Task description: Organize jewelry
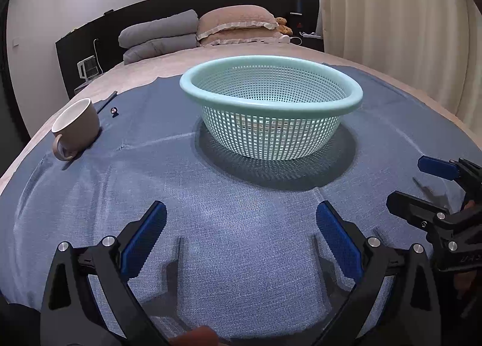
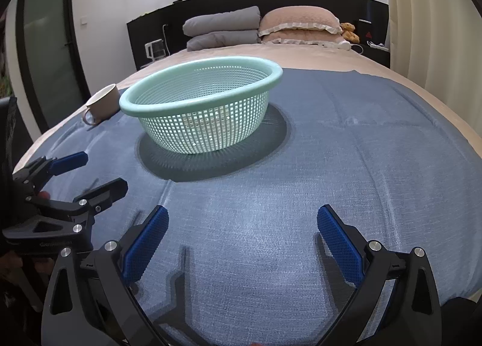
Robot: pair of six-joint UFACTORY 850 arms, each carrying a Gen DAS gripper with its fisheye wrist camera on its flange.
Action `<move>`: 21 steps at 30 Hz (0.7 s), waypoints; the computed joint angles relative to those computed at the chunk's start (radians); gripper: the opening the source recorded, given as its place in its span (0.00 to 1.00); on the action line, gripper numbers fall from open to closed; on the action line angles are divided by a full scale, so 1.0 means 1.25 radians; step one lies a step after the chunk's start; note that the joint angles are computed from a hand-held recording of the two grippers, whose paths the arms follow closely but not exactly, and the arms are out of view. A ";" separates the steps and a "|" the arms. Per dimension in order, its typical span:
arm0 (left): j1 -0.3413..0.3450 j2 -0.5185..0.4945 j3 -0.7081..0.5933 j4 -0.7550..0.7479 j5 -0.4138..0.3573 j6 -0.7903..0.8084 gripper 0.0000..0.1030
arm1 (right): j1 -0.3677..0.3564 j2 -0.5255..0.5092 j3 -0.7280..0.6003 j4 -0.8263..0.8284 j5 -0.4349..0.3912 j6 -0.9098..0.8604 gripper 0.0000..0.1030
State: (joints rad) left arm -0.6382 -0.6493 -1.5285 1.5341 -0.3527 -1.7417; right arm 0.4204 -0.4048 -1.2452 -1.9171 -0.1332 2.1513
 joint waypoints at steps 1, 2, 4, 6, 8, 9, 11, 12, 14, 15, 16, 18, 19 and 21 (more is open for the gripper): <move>0.001 0.001 0.001 0.001 0.004 0.000 0.94 | 0.000 0.000 0.000 0.000 -0.001 0.000 0.92; 0.001 0.003 0.004 0.013 0.009 -0.013 0.94 | 0.000 0.000 0.001 -0.001 -0.001 -0.001 0.92; 0.001 0.005 0.007 0.031 0.014 -0.030 0.94 | 0.000 -0.001 -0.001 0.007 0.000 -0.009 0.92; -0.001 0.006 0.009 0.047 0.009 -0.041 0.94 | 0.000 -0.002 -0.002 0.019 0.000 -0.021 0.92; -0.004 0.007 0.012 0.062 0.004 -0.052 0.94 | 0.000 -0.002 -0.003 0.025 0.001 -0.027 0.92; -0.004 0.006 0.010 0.057 0.005 -0.042 0.94 | 0.000 -0.002 -0.003 0.025 0.001 -0.027 0.92; -0.006 0.005 0.009 0.054 0.001 -0.040 0.94 | 0.000 -0.003 -0.003 0.031 0.002 -0.034 0.92; -0.005 0.005 0.008 0.046 0.006 -0.030 0.94 | 0.000 -0.003 -0.003 0.031 0.001 -0.035 0.92; -0.006 0.005 0.008 0.046 0.002 -0.032 0.94 | 0.000 -0.004 -0.003 0.026 0.003 -0.029 0.92; -0.005 0.006 0.009 0.046 0.008 -0.032 0.94 | 0.000 -0.004 -0.003 0.025 0.002 -0.028 0.92; -0.007 0.007 0.010 0.051 0.002 -0.042 0.94 | 0.000 -0.004 -0.003 0.025 0.002 -0.028 0.92; -0.006 0.008 0.009 0.048 0.011 -0.036 0.94 | 0.000 -0.004 -0.003 0.026 0.002 -0.029 0.92; -0.008 0.008 0.010 0.055 0.004 -0.043 0.94 | 0.000 -0.004 -0.003 0.029 0.001 -0.032 0.92; -0.007 0.009 0.010 0.057 0.008 -0.040 0.94 | 0.000 -0.004 -0.003 0.029 0.003 -0.032 0.92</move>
